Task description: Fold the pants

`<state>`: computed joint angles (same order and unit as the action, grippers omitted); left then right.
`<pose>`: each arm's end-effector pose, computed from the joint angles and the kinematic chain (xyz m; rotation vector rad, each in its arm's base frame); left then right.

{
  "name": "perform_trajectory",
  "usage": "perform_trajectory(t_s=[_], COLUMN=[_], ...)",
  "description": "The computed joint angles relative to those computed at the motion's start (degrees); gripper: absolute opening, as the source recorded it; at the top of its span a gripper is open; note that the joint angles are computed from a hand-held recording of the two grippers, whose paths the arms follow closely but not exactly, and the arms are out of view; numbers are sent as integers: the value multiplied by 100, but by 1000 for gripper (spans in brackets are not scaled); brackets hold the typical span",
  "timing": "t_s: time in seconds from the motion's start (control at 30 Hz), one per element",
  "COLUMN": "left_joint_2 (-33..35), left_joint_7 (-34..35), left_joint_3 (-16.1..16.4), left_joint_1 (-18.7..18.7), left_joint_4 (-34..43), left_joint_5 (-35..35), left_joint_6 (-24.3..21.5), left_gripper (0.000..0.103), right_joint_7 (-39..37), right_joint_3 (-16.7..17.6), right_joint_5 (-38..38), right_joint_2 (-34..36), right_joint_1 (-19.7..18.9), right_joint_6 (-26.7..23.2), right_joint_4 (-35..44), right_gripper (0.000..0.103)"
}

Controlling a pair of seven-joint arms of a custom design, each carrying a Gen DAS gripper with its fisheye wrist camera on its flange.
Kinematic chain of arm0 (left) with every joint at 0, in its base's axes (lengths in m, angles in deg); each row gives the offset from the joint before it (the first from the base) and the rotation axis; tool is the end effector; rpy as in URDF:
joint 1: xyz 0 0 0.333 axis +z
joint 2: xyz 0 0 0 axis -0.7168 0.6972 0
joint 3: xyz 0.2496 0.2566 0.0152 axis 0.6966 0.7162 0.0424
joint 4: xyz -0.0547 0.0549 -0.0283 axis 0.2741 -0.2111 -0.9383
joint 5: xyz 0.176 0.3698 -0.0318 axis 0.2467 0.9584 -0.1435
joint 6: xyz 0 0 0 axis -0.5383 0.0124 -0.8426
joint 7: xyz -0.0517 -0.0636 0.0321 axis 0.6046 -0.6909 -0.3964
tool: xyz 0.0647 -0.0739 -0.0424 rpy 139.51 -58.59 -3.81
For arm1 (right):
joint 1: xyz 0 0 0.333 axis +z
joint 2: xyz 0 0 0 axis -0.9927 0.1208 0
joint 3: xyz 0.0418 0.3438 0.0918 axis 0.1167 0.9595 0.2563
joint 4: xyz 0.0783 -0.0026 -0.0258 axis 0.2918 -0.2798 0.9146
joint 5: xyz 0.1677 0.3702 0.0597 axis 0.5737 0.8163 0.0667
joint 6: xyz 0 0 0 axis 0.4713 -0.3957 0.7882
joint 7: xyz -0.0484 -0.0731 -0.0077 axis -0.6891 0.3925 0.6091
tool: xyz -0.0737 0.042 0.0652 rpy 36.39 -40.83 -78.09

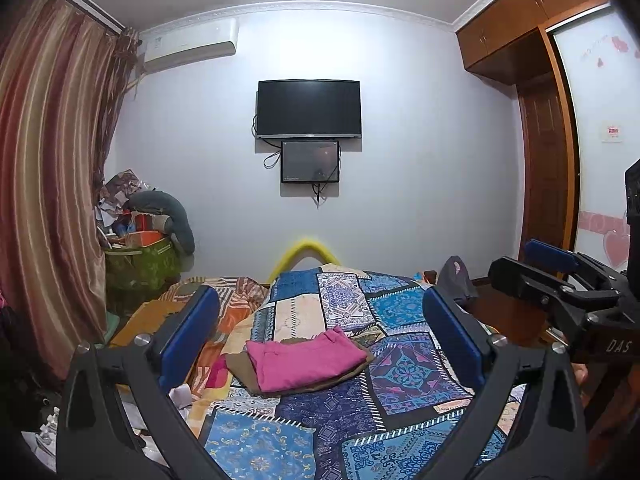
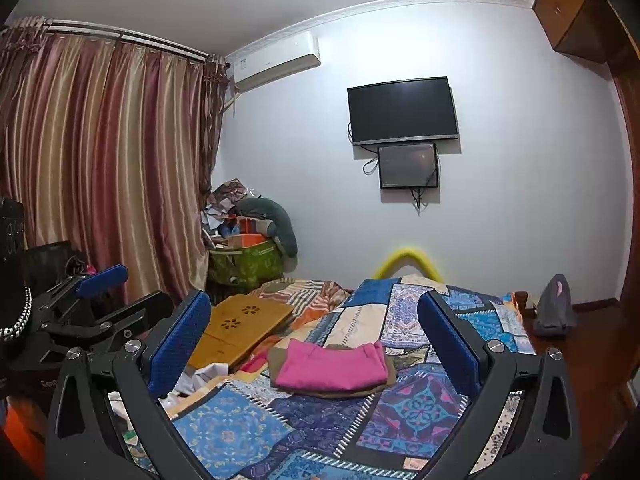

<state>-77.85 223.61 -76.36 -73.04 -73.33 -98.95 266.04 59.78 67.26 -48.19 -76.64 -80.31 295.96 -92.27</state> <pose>0.5818 -0.2689 0.6258 -1.1466 1.5474 -1.3183 0.5627 0.0600 0.6236 -1.3761 1.1279 -0.9427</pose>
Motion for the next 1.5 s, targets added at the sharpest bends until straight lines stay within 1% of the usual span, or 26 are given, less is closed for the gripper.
perform_trajectory(t_s=[0.17,0.3,0.97,1.03,1.1,1.23,1.3,1.5], left_joint_2=[8,20,84,68,44,33,42,20], left_joint_7=[-77,-44,-124,-265,-587,-890,-939,-1210], left_joint_3=[2,38,151,117,33,134,264,393], left_joint_1=[7,-33,-165,-106,26,-3,-117,-169], left_joint_4=[12,34,102,74,-5,-41,-31,-68], left_joint_5=[49,10,4,148,481,768,756,896], left_joint_6=[-38,-44,-156,-219,-271,-399,-411,-471], left_gripper=[103,103,103,103,103,103,103,103], right_joint_7=[96,-39,-192,-204,-204,-211,-268,-183], right_joint_3=[-20,-2,-34,-36,-39,-46,-36,-54], right_joint_5=[-84,43,203,218,218,233,290,195], right_joint_2=[-9,-26,-80,-82,-82,-80,-82,-72], right_joint_1=[-13,-9,20,26,29,28,27,25], right_joint_6=[-3,-18,-13,-11,-11,10,15,-25], right_joint_4=[11,-20,-114,-116,-117,-125,-139,-118], right_gripper=[103,103,103,103,103,103,103,103])
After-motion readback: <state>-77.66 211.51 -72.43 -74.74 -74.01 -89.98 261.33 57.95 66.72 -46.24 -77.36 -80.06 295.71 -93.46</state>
